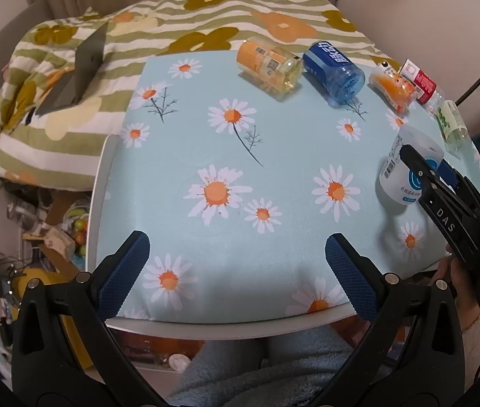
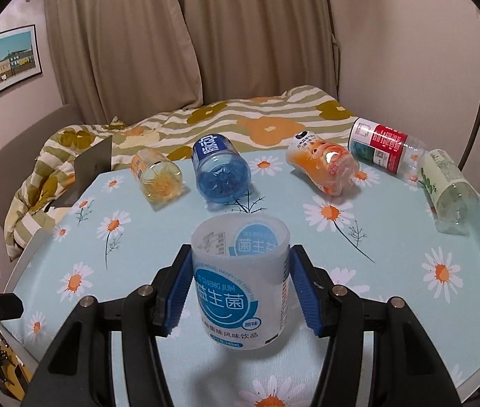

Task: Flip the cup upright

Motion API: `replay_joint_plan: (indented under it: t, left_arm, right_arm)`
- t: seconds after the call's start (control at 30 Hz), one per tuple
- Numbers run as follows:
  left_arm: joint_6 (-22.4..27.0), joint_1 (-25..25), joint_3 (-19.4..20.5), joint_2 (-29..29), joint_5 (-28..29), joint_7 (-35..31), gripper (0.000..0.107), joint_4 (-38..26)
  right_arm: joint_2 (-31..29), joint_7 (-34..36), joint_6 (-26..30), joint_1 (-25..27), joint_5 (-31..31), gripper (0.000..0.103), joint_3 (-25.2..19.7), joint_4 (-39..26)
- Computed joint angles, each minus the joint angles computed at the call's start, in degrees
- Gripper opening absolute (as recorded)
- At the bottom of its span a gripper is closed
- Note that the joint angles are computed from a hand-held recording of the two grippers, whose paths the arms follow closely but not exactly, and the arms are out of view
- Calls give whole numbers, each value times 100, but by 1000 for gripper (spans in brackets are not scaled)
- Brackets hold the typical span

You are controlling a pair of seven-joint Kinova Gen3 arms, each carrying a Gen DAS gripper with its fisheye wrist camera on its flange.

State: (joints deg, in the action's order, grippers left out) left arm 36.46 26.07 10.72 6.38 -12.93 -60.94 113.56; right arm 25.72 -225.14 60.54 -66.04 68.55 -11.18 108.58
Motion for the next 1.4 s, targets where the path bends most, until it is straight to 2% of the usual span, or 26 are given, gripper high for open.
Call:
replay_joint_plan:
  t: [0.4, 0.73, 1.0, 1.07, 1.1, 1.17, 1.2, 1.23, 1.4]
  left_arm:
    - [-151, 167, 69, -80, -243, 214, 103, 172]
    - [-237, 125, 96, -126, -74, 152, 103, 267]
    - [-207, 204, 78, -124, -270, 526, 103, 280]
    - [-179, 228, 80, -119, -329, 659, 103, 270]
    - [-150, 254, 83, -113, -380, 760, 103, 256]
    - [-101, 306, 93, -119, -478, 950, 103, 233]
    - [-69, 347, 102, -128, -546, 1089, 103, 217]
    - [-49, 398, 113, -152, -644, 1265, 103, 213]
    - [195, 656, 243, -244, -1160, 2165, 103, 137]
  right_arm:
    - [150, -335, 293, -271, 168, 53, -66, 92]
    - [63, -129, 263, -358, -39, 54, -175, 140]
    - [87, 160, 204, -338, -97, 57, -134, 58]
    - [71, 270, 126, -279, -136, 60, -129, 42]
    - [37, 338, -9, -208, -156, 65, -134, 60]
    - [7, 407, -103, -167, -202, 81, -118, 64]
    - [-21, 416, -128, -166, -205, 95, -111, 84]
    - [-56, 420, -161, -166, -187, 103, -108, 114]
    - [-380, 718, -352, -35, -211, 103, -196, 292]
